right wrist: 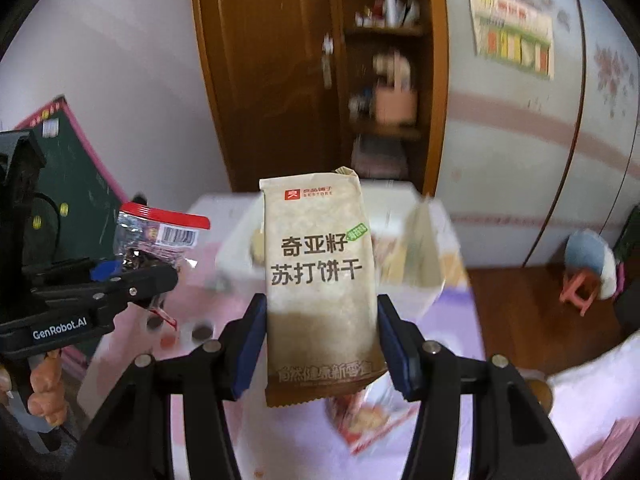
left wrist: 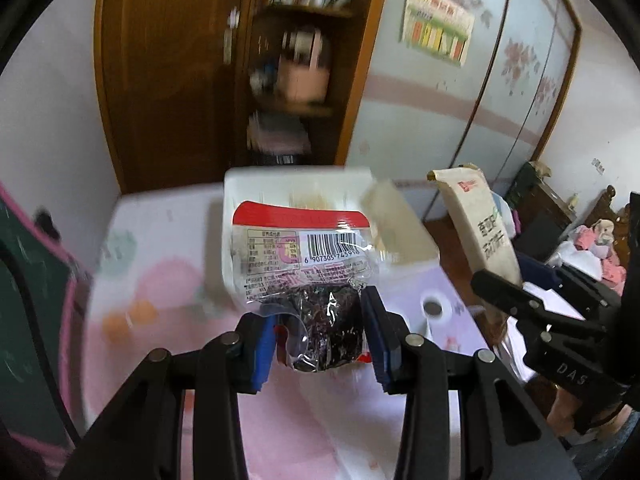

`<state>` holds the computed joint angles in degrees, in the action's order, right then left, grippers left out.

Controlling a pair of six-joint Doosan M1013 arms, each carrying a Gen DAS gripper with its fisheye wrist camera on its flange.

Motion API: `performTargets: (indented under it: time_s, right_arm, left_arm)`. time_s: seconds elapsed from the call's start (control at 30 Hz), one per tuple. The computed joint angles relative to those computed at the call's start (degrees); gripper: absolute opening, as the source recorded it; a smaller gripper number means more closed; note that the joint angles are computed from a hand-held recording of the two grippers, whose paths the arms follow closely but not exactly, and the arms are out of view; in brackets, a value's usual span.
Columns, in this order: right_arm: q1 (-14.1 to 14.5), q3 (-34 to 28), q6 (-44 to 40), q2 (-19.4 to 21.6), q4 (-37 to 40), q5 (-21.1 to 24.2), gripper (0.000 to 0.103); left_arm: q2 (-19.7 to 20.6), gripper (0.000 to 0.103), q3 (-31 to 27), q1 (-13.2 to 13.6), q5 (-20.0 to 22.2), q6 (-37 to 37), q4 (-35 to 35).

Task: Organize snacks
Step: 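Carry the dried fruit bag with the left tool while the right tool carries the beige pack to the bin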

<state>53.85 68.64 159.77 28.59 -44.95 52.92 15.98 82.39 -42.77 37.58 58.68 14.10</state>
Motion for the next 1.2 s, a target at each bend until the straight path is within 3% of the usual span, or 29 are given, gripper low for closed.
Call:
performTargets:
  time_s: [0.13,0.33,0.6,0.9,1.03,1.07,1.13,1.2]
  right_arm:
    - [-1.1,-3.5,-0.5,0.6,-4.1,1.5,0.054]
    - [-3.3,-9.8,-3.3,2.7,-6.9,3.1,0.054]
    - [-6.9,-16.1,-5.5,5.7,-3.5,4.0,0.054]
    - [-9.2,-16.5,-6.1,7.9,2.5,3.9,0.054]
    - [-9.9,-16.2,-7.0,8.5,5.4,4.0,0.054]
    - [-10.1,-16.2,-7.2,8.7,6.0,4.1,0.051]
    - [-10.3,-16.3,-7.8,9.1,6.8,4.0,0.033]
    - [-10.8,-17.4,-9.9,9.9,9.2,4.5,0.032]
  left_arm:
    - [1.6,0.038,-5.1,-0.3,1.1,-0.3,4.2]
    - [6.4,0.039,-14.4,0.0,3.8,1.5,5.1]
    - [14.0,0.039,-24.8,1.0,8.2,2.7,4.5]
    - [19.3,0.039,-28.8,2.5,9.7,4.8,-0.8]
    - [19.2,0.039,-27.1,2.6,9.7,5.3,-1.6]
    - [19.6,0.039,-27.4,2.7,10.1,5.6,-2.0]
    - [20.2,0.039,-27.8,2.7,10.6,6.0,-2.1]
    - [20.9,0.039,-28.7,2.8,11.2,6.2,-2.1]
